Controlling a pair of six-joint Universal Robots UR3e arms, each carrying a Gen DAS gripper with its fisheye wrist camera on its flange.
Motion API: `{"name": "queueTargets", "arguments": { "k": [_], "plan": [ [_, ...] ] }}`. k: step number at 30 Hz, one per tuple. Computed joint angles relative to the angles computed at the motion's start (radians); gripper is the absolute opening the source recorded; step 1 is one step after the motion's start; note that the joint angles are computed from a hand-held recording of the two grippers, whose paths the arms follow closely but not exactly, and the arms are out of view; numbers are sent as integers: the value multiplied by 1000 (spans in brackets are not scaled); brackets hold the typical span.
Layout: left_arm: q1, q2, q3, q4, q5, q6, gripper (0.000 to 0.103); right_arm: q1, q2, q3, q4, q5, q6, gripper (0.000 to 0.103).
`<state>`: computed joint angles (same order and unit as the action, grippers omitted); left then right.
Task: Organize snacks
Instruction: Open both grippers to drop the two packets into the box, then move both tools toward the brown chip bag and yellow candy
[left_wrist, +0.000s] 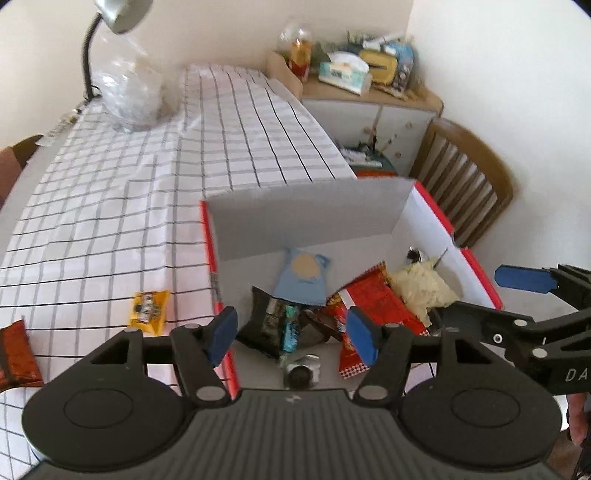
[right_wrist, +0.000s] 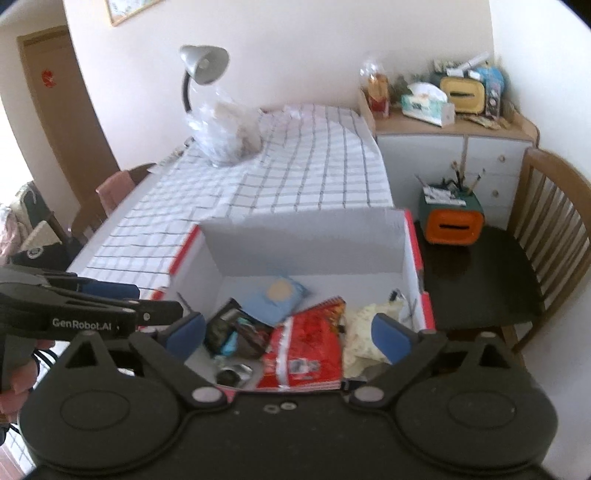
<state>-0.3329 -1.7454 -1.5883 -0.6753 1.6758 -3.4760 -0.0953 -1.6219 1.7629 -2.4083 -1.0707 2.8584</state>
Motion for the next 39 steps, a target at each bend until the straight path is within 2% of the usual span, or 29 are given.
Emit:
{"name": "queueTargets", "arguments": {
  "k": [2, 8, 16, 21, 26, 30, 34, 37, 39],
  "plan": [
    [10, 53, -50, 19, 2, -10, 70, 10, -16, 1, 2, 16, 5, 102],
    [50, 221, -205, 63, 13, -38, 75, 84, -25, -15, -11, 30, 25, 103],
    [211, 457, -431, 111, -55, 16, 82, 253, 79, -85, -98, -38, 119, 103],
    [424, 637, -570, 60, -185, 139, 83, 389, 199, -167, -165, -128, 177, 103],
    [752, 835, -673, -119, -402, 354, 83, 524, 358, -310, -164, -242, 227, 103],
    [982, 912, -705, -251, -512, 507, 83, 612, 484, -438, -149, -327, 279, 103],
    [1124, 887, -741, -261, -556, 615, 83, 665, 613, -611, -62, -376, 287, 103],
    [1163, 803, -760, -206, -547, 627, 83, 698, 739, -790, 29, -424, 250, 103],
    [1173, 717, -766, -146, -524, 609, 83, 706, 821, -921, 115, -420, 205, 103]
  ]
}}
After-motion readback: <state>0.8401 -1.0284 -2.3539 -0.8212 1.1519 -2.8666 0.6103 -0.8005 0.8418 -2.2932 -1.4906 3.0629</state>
